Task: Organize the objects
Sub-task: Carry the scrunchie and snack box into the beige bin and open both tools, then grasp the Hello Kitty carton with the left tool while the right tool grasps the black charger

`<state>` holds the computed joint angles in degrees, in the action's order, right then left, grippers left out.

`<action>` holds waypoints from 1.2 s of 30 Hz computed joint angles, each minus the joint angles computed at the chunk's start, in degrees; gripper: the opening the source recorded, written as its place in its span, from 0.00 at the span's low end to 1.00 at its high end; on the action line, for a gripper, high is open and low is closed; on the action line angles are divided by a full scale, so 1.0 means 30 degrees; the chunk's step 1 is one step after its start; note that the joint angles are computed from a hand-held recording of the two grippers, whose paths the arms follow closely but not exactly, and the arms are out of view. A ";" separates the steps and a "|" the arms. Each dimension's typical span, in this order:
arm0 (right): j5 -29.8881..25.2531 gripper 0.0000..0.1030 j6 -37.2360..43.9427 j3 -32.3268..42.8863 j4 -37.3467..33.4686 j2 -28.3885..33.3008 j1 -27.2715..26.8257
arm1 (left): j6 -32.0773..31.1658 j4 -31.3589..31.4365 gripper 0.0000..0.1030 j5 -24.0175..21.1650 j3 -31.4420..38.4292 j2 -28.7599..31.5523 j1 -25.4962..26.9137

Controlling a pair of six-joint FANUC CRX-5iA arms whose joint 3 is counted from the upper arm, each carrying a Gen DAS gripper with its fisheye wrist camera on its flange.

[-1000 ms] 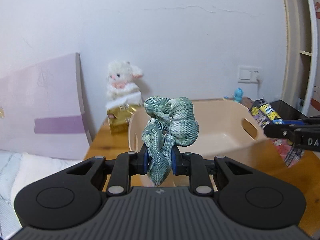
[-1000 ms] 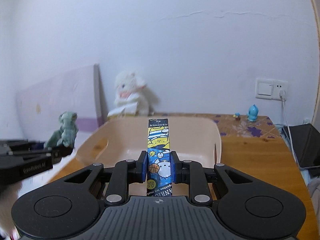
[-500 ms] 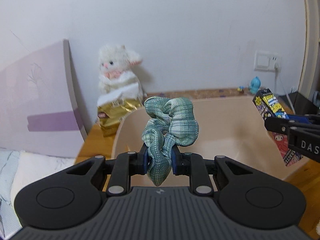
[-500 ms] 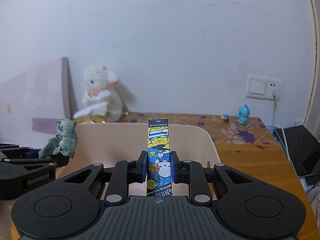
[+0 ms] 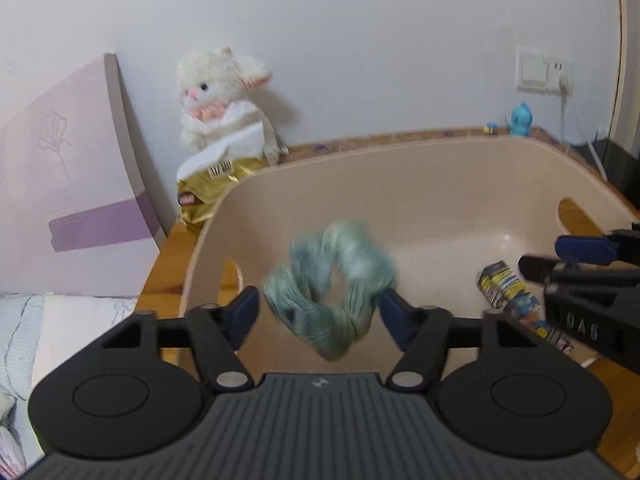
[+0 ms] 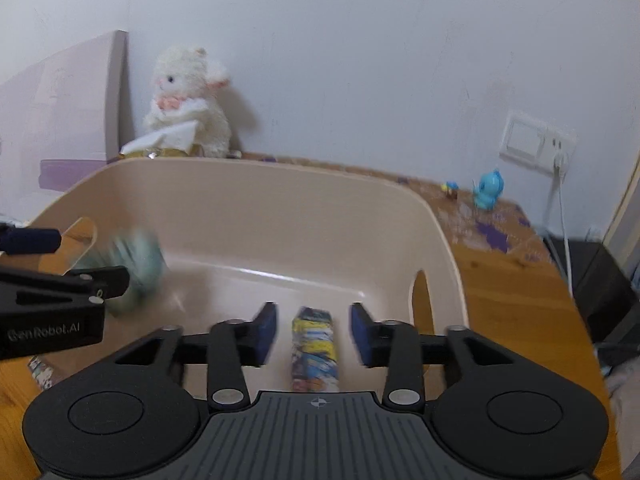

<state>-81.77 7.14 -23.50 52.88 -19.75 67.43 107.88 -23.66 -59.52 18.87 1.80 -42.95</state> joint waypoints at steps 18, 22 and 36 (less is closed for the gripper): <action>-0.4127 1.00 -0.1925 0.0599 0.0348 -0.1714 0.5989 | -0.0958 0.1242 0.93 0.1471 -0.3162 -0.4527 0.1194; -0.4911 1.00 -0.2348 0.0283 -0.0389 -0.2014 0.6966 | -0.2083 0.1638 0.94 0.1627 -0.4297 -0.5436 0.1468; -0.3628 1.00 -0.4643 -0.1348 -0.3469 -0.2964 0.6859 | -0.4764 0.4396 0.94 0.1466 -0.7317 -0.5852 0.3537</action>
<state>-92.66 -6.79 -27.55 42.48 -28.64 88.01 93.59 -10.47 -55.12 -3.09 -15.76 -32.34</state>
